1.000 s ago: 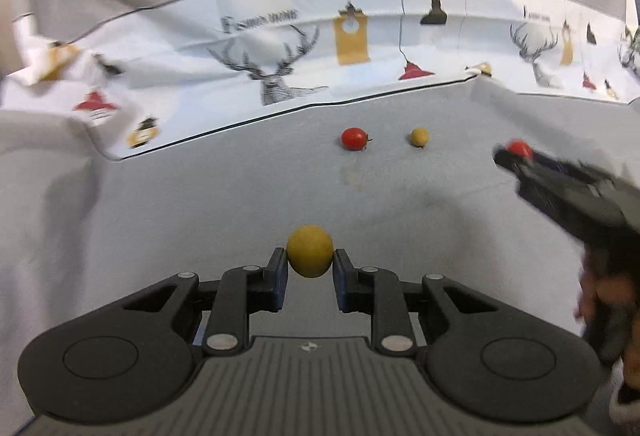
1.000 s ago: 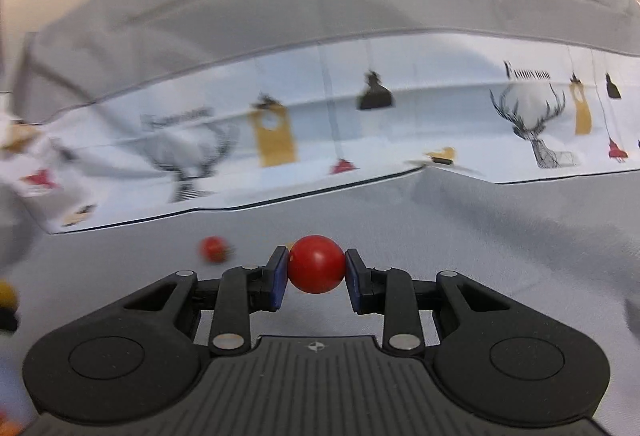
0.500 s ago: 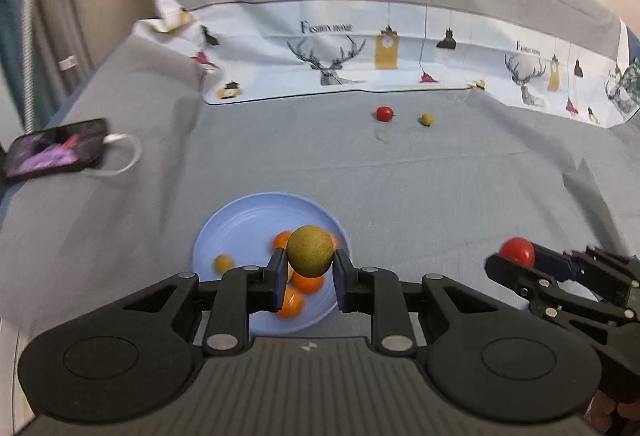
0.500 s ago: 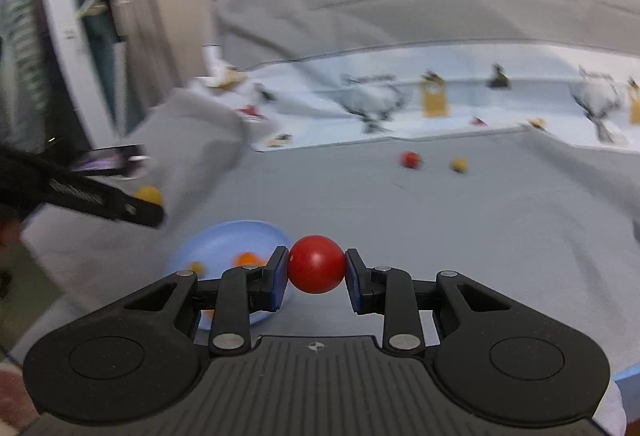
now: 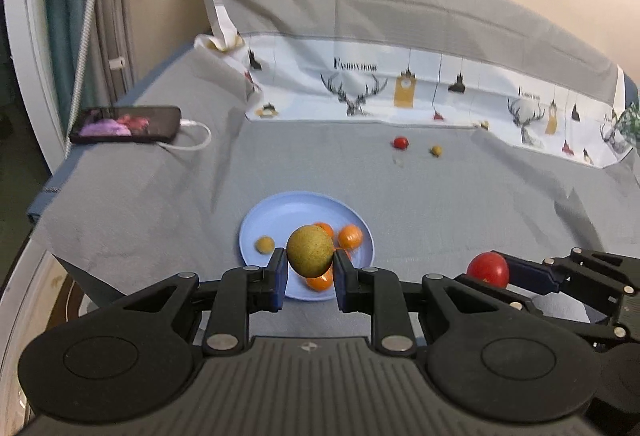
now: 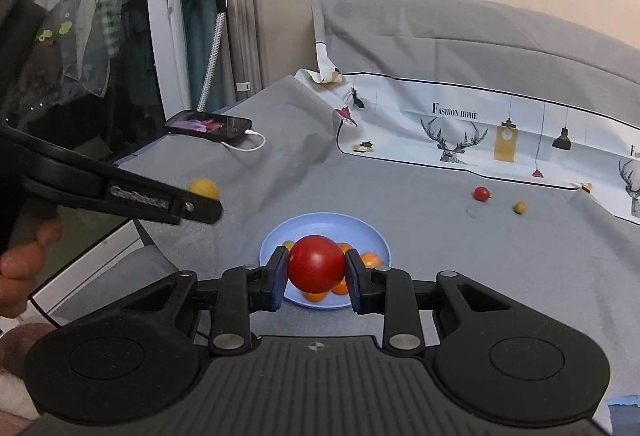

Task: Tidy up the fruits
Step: 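Carry the yellow fruit and the red tomato over the blue plate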

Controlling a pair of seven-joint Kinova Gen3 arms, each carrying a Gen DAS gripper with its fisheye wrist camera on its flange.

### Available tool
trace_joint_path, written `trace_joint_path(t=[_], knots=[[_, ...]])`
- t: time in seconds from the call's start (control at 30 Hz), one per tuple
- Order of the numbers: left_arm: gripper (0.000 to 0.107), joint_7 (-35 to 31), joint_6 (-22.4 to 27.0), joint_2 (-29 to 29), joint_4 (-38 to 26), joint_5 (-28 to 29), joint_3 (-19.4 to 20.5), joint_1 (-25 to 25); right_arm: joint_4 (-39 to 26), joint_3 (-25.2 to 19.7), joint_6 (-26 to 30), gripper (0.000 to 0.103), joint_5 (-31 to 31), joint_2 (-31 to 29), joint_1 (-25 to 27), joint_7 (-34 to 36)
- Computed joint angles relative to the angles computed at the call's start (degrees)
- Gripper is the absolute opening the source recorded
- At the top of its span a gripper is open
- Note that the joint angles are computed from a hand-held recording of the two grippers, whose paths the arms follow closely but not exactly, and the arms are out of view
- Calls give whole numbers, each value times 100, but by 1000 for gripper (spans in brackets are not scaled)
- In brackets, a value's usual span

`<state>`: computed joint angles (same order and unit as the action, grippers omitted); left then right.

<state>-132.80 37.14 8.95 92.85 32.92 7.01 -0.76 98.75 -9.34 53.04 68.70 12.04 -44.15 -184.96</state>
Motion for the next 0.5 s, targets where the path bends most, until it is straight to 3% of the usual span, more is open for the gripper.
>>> trace_joint_path(t=[0.17, 0.5], knots=[[26, -477, -89, -49, 125, 482, 27, -161, -287, 29, 170, 32, -115, 186, -71, 451], [26, -583, 53, 109, 13, 580, 11, -215, -504, 149, 407, 32, -413, 321, -218, 609]])
